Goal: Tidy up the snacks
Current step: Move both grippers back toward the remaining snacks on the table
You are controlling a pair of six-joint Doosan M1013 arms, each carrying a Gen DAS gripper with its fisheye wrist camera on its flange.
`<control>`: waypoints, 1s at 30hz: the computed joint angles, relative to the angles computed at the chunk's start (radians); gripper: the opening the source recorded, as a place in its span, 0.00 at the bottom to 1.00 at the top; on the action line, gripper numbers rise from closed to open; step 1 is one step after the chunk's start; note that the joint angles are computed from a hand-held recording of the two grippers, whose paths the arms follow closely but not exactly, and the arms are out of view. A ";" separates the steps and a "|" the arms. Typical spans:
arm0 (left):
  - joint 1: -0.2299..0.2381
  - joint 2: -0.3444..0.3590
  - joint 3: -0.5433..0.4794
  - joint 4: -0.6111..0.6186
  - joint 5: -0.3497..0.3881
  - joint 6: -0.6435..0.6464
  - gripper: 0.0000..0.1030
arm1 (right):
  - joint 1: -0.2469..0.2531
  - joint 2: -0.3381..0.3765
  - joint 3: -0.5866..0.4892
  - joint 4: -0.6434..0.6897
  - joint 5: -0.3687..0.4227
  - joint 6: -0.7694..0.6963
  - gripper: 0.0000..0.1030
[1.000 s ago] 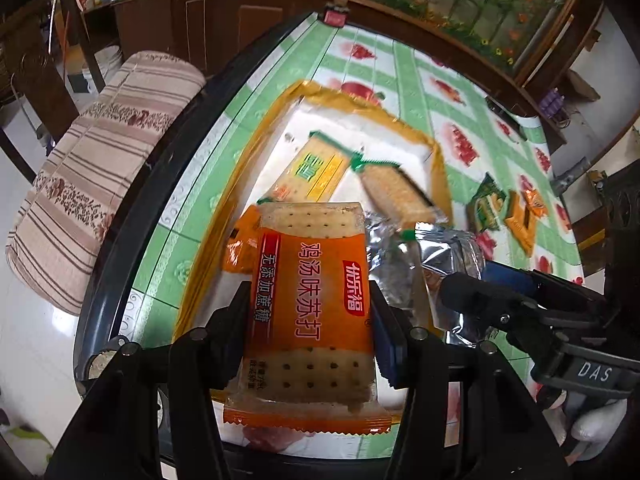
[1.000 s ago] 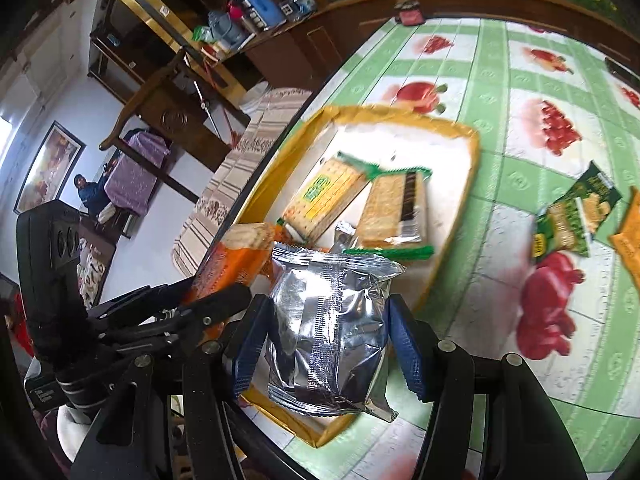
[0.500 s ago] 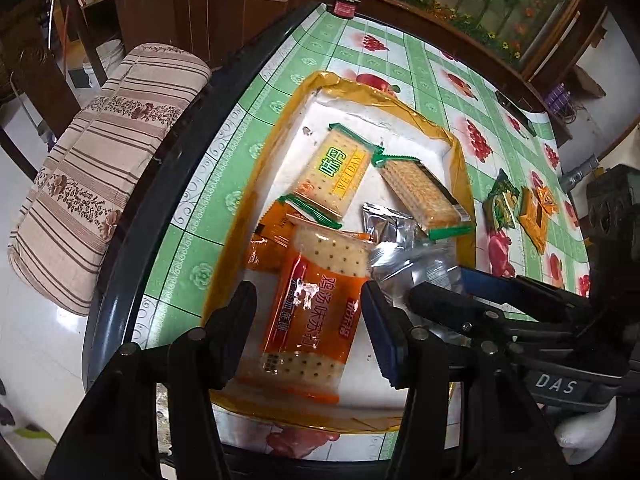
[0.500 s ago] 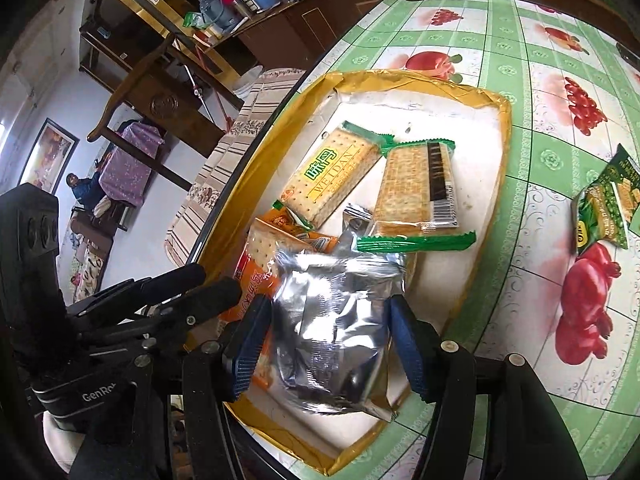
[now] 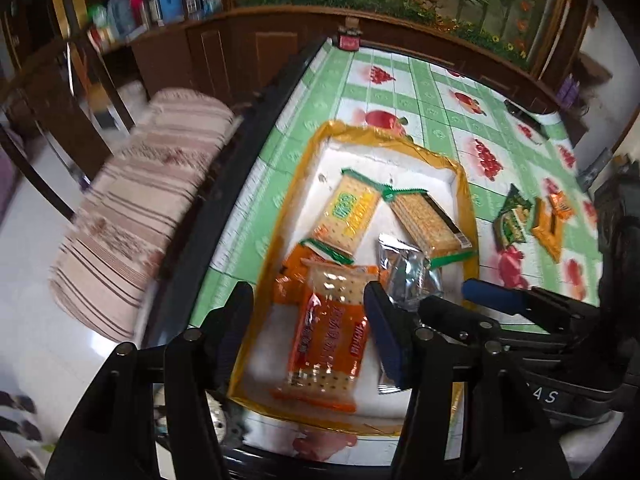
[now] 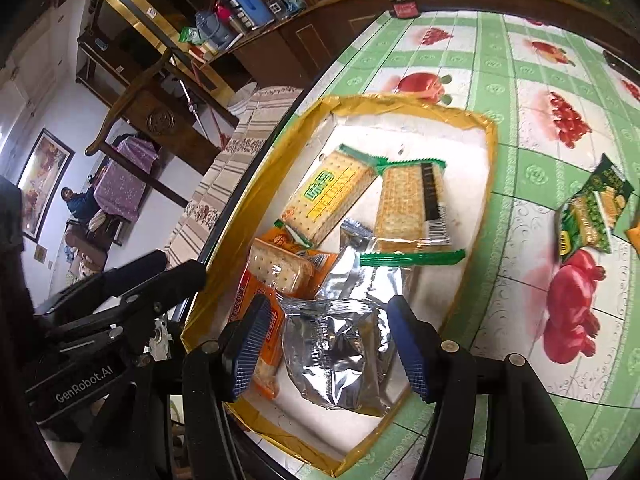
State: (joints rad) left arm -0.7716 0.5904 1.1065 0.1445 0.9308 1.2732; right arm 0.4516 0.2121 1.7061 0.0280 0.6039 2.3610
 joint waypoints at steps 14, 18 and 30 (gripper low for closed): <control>-0.074 -0.025 0.023 0.227 -0.025 -0.058 0.62 | 0.000 -0.059 0.056 -0.092 0.012 0.134 0.63; -0.091 -0.029 0.024 0.255 -0.025 -0.070 0.62 | -0.001 -0.077 0.072 -0.109 0.015 0.154 0.63; -0.137 -0.034 0.021 0.277 -0.032 -0.073 0.62 | -0.009 -0.150 0.137 -0.178 0.020 0.237 0.63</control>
State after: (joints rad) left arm -0.9082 0.5562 1.1271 0.4220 0.8993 1.2000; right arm 0.4429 0.0623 1.8433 -0.1503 0.6241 2.5979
